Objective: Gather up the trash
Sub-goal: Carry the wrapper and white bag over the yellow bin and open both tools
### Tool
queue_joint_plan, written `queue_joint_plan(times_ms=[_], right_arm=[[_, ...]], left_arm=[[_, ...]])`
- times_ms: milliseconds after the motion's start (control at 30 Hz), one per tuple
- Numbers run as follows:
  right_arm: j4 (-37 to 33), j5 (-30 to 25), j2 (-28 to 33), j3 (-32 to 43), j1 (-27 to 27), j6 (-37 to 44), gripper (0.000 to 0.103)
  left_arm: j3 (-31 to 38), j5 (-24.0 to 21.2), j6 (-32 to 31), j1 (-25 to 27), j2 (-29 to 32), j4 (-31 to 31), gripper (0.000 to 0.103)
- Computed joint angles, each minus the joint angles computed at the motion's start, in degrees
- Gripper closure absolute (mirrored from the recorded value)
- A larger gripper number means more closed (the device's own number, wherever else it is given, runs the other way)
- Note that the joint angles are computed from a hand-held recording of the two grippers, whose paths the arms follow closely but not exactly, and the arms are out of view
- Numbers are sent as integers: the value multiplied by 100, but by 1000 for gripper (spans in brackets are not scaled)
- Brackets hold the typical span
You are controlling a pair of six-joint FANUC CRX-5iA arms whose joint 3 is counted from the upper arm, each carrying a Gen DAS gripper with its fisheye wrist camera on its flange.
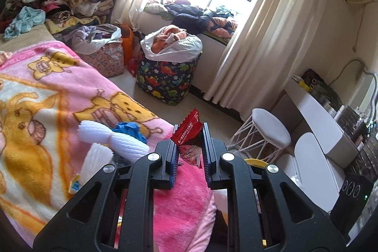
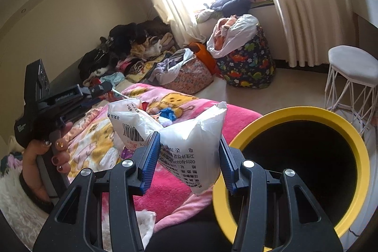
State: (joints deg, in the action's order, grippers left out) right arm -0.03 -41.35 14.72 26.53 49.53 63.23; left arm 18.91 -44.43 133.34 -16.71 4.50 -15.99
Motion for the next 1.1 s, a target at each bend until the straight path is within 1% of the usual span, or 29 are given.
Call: queue_joint_plan(times_ms=[400,700,1100], right_arm=[[564,307,-278,-518,-108,-876,58],[1203,535,-500,-1006,-140,-1655,58],[1839,625,-638,-1407,-198,-2423,58]], left_arm=[[187,25,-244,-151,245,160,91],[237,78,-394,-219,359,294,91],[381,114,-733,-328,567,555,91]])
